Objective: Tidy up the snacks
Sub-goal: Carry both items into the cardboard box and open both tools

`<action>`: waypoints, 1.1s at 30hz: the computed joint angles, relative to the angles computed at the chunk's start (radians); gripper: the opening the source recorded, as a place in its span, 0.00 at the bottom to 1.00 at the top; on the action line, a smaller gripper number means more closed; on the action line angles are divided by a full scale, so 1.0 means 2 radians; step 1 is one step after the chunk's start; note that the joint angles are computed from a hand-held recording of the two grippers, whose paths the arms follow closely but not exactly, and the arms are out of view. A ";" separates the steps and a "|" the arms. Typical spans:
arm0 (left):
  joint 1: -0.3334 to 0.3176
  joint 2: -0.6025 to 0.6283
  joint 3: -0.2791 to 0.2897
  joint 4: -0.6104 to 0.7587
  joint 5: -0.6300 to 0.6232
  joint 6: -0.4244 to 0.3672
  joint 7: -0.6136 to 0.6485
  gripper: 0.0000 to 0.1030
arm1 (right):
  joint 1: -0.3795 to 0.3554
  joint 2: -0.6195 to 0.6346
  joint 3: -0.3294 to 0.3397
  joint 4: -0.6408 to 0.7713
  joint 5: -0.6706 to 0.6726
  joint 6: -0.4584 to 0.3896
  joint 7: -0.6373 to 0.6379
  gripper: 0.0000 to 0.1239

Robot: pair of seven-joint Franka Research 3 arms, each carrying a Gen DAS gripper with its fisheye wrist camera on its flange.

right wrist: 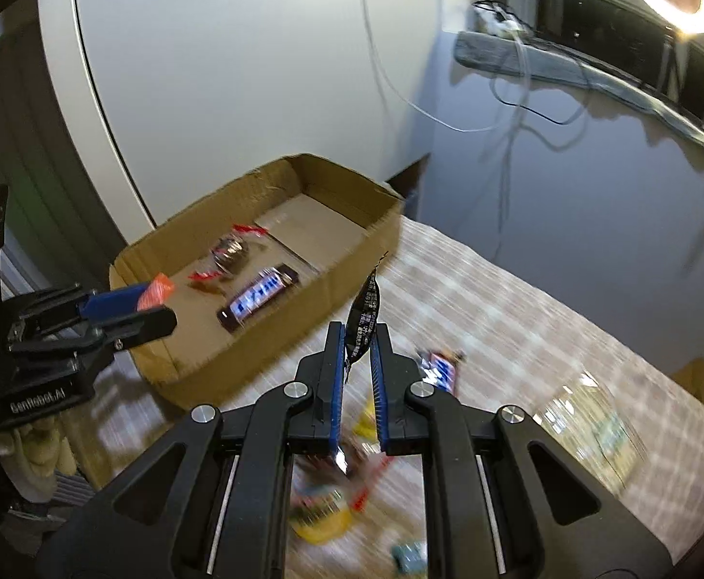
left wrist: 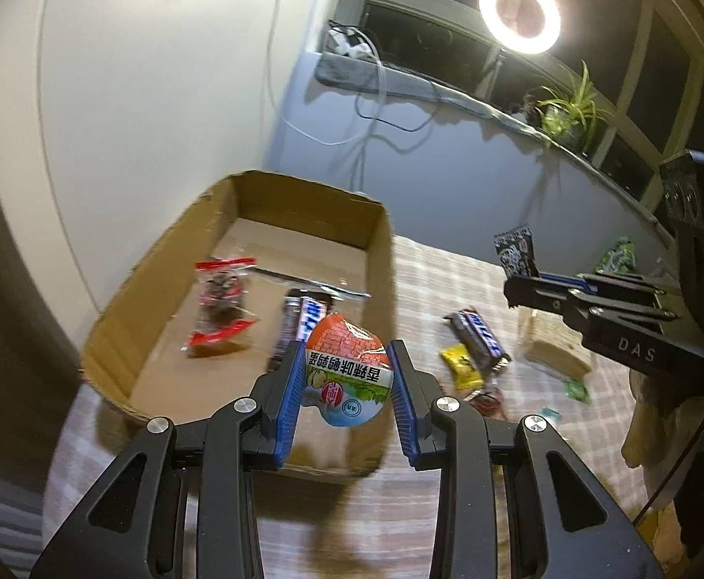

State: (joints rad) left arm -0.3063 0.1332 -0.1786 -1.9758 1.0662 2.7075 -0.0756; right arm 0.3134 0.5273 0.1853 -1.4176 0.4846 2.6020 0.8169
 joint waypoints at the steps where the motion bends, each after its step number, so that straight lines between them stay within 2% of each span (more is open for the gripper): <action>1: 0.001 -0.003 0.001 -0.004 0.001 0.000 -0.003 0.32 | 0.005 0.008 -0.001 0.013 -0.005 -0.005 0.004 0.09; 12: 0.016 -0.005 0.006 -0.016 -0.003 0.015 -0.010 0.32 | 0.041 0.105 -0.003 0.165 -0.043 -0.086 0.043 0.09; 20: 0.019 -0.004 0.007 -0.017 -0.013 0.022 -0.005 0.34 | 0.053 0.138 -0.006 0.214 -0.058 -0.111 0.060 0.09; 21: 0.020 -0.005 0.007 -0.018 -0.014 0.023 -0.006 0.34 | 0.054 0.140 -0.007 0.218 -0.059 -0.114 0.062 0.12; 23: 0.020 -0.005 0.007 -0.018 -0.015 0.024 -0.006 0.38 | 0.055 0.137 -0.008 0.214 -0.061 -0.108 0.065 0.33; 24: 0.019 -0.005 0.008 -0.018 -0.014 0.023 -0.007 0.41 | 0.054 0.132 -0.008 0.203 -0.060 -0.097 0.065 0.53; 25: 0.019 -0.005 0.008 -0.018 -0.012 0.022 -0.008 0.51 | 0.054 0.129 -0.008 0.197 -0.059 -0.089 0.065 0.64; 26: 0.018 -0.006 0.008 -0.018 -0.008 0.021 -0.012 0.58 | 0.051 0.123 -0.004 0.186 -0.054 -0.078 0.062 0.66; 33: 0.016 -0.009 0.005 -0.018 0.000 0.013 -0.014 0.58 | 0.045 0.115 -0.005 0.181 -0.052 -0.080 0.066 0.66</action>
State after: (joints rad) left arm -0.2742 0.1158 -0.1689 -2.0110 1.0668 2.7342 -0.1040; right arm 0.4040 0.7581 0.1744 -1.0566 0.3804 2.4429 0.9497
